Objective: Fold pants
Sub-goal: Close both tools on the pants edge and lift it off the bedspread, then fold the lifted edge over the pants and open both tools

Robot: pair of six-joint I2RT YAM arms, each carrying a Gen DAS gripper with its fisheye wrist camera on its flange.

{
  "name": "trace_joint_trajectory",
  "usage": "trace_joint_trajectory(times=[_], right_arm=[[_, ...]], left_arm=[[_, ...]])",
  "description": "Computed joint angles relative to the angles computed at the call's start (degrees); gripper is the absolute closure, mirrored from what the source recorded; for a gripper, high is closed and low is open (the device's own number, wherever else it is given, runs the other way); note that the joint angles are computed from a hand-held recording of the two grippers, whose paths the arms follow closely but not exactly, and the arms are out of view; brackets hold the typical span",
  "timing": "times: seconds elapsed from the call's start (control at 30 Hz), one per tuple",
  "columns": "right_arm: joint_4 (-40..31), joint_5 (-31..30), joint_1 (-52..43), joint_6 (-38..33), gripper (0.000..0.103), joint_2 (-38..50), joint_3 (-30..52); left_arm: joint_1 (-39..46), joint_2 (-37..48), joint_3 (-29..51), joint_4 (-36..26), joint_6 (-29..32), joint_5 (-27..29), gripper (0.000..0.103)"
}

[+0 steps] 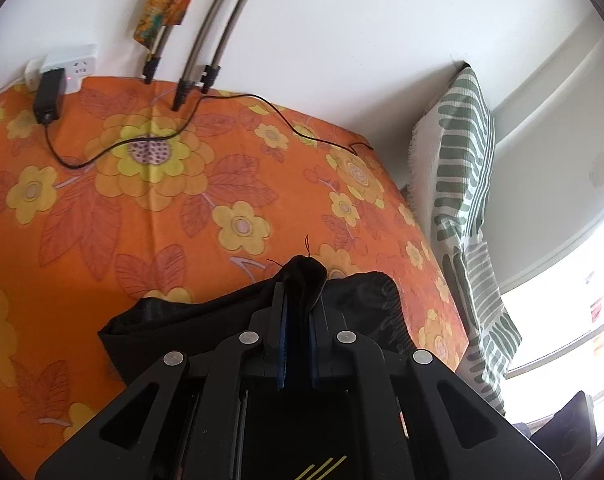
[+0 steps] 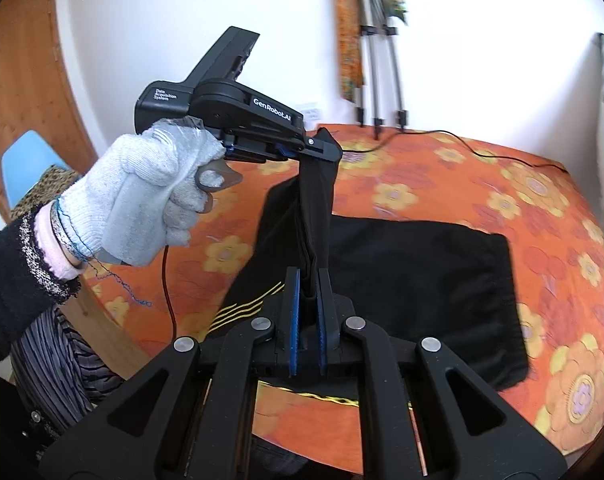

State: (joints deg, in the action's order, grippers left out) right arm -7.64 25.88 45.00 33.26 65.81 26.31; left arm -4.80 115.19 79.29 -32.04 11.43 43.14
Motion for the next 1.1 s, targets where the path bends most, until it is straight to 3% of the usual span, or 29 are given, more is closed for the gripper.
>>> trace_joint_trajectory(times=[0.33,0.53,0.83,1.03,1.1], right_arm=[[-9.15,-7.52,-17.47,-2.67,0.096,-20.51,-11.17],[-11.24,-18.36,-34.56,-8.46,0.096,-26.17,-16.18],[-15.95,-29.85,-48.61,-13.73,0.096,-32.50,-19.51],[-12.80,-32.49,-53.74,-15.66,0.095,-26.74,-19.59],[-11.51,-33.89,-57.44,-17.33,0.085,-24.00,-19.41]], left_arm=[[-14.23,4.89,5.32,3.45,-7.09,-7.04,0.096],[-21.51,9.22,9.64,3.12,-8.45,-12.94,0.096],[-25.47,11.96,13.02,0.82,-8.74,-16.34,0.096],[-23.13,9.00,13.67,-0.17,-10.72,-15.38,0.066],[-20.66,6.06,11.29,1.23,-9.94,-14.93,0.065]])
